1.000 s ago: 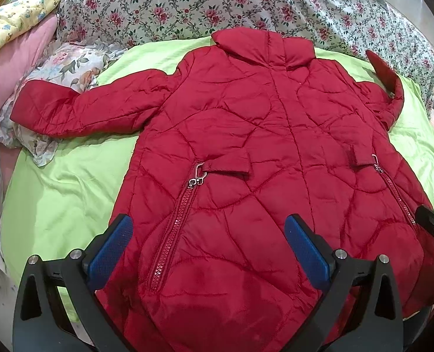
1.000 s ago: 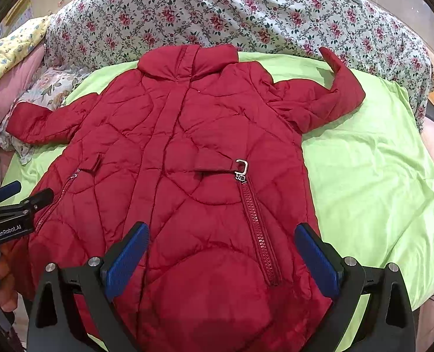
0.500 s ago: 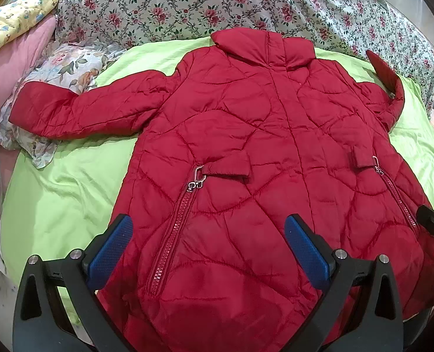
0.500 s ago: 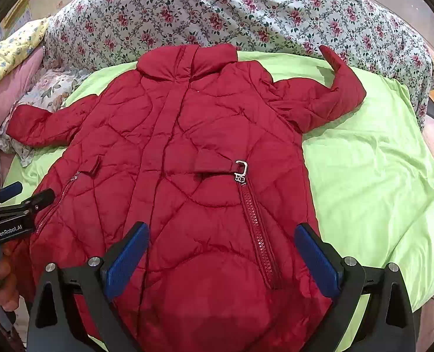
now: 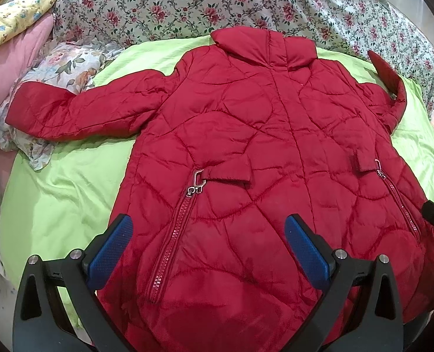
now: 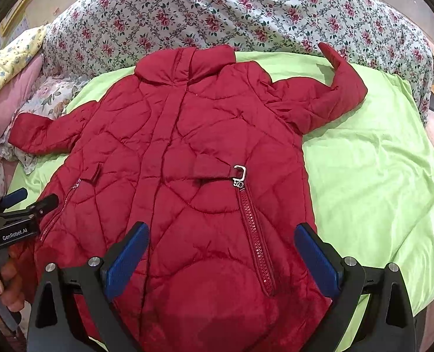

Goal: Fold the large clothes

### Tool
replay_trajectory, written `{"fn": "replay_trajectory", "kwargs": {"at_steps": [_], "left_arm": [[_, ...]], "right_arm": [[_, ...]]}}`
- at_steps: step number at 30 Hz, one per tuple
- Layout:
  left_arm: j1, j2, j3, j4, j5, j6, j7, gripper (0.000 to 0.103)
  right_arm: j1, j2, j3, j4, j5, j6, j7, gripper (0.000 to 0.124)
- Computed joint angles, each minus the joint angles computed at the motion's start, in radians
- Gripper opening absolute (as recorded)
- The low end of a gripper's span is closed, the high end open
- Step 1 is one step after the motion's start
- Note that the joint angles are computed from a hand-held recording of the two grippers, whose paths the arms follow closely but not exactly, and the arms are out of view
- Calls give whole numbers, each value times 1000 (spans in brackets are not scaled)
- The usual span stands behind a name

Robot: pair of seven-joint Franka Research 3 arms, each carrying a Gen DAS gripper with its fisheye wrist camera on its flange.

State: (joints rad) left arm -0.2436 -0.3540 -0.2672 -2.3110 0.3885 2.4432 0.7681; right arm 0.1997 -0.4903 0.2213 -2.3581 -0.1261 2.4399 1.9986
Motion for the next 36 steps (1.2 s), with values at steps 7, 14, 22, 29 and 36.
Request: {"fn": "replay_trajectory", "kwargs": {"at_steps": [7,14,22,29,36], "left_arm": [[-14,17,46,-19,-88,88,50,103],[15,49,58,-1,-109,135,91,103],[44,110,67,61,-106,157,147,103],[48,160,78,109,-148,180,215,103],[63,212,77,148,-158,202,229,103]], "right_arm": [[-4,25,-45,28,51,-17,-34,100],[-47,92,-93,93,82,-31,-53,100],[-123,208,-135,168,32,96,-36,100],[-175,364,-182,297,-51,197,29,98],[-153,572,-253,517,-161,210,75,98]]}}
